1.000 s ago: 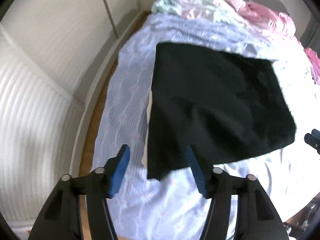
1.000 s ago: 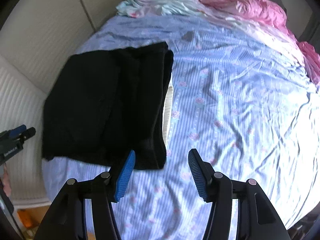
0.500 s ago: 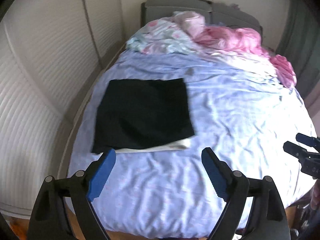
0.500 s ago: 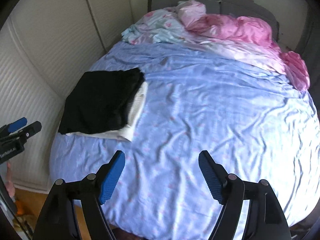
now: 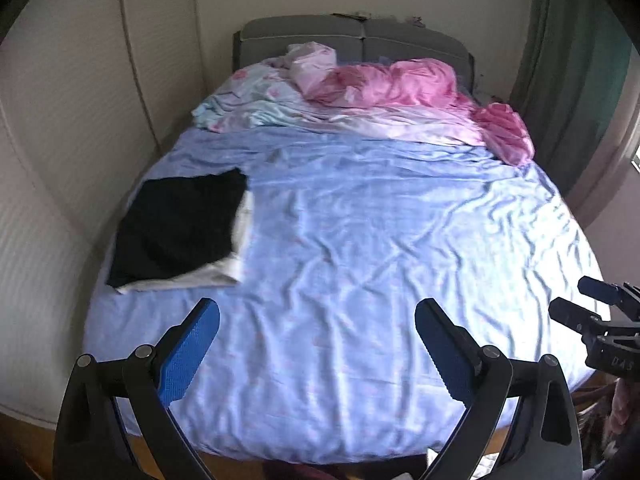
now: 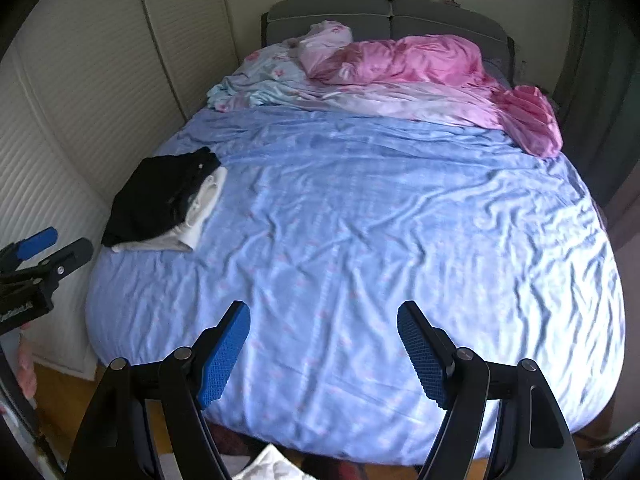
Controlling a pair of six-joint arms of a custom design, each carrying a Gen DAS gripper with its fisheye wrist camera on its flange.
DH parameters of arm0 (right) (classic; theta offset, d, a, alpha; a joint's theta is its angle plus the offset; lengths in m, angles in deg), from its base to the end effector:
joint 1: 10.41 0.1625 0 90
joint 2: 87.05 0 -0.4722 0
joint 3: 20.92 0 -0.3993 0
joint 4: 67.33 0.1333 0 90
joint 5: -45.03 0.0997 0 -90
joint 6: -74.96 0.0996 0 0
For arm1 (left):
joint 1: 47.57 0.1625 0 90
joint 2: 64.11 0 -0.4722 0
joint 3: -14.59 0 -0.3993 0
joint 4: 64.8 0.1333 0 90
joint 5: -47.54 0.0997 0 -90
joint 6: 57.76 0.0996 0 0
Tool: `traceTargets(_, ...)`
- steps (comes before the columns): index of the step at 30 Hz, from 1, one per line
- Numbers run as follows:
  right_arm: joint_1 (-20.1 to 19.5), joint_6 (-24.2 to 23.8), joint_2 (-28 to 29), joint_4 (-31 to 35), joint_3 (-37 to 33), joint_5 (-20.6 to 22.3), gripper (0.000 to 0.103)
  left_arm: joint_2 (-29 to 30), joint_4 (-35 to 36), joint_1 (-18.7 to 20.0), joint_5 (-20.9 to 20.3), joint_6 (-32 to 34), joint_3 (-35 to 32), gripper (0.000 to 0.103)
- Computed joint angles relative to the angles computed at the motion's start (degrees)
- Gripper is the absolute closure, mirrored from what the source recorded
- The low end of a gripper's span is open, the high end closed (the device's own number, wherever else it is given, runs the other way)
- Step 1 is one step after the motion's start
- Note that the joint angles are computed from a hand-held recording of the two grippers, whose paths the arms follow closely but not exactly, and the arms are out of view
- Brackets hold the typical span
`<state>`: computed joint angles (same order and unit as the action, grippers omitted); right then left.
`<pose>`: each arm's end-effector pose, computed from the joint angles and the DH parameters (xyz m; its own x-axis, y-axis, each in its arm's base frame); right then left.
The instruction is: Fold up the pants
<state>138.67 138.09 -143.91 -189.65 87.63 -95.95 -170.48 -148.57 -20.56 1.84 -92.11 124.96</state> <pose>0.5254 -0.2495 0.1523 -0.7683 0.1285 0.6271 -0.2744 0.8190 -0.5039 -0.2203 -0.3400 0.4998 -0.6718 0.3208 -0.6677 0.6028 0.7606 -0.2412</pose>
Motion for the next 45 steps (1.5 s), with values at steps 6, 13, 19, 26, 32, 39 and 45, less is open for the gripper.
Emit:
traceTargets(6,2.2,4.7,-7.0,5.3,4.9,0.2,0.026,0.3,3.6,-6.6,-3.5,-7.7,2.0,0.004)
traceTargets(13,4.0,9.4,-11.6,9.6,7.3,0.4,0.026,1.5,5.8,-11.1,-3.9,-10.4,2.1,0.004)
traceTargets(19,4.9,11.5,-13.7,11.9,8.1,0.4,0.026,1.8,5.8,-12.5,-4.8,-11.8,2.0,0.004)
traceTargets(26,4.9,12.4,-14.6,12.5,8.5,0.1,0.026,2.9,3.0,-12.4,-5.8,-9.3,2.2,0.004)
traceTargets(32,5.0,12.9,-15.0,13.1,8.3,-0.2,0.026,3.7,1.3,-12.1,-5.9,-8.4,2.3,0.004)
traceTargets(39,5.0,13.3,-14.9,14.1,7.5,-0.5,0.026,4.1,1.7,-11.7,-5.7,-9.2,2.1,0.004)
traceTargets(45,4.9,13.2,-14.8,14.3,7.4,-0.4,0.026,3.8,1.4,-12.2,-5.6,-9.3,2.6,0.004)
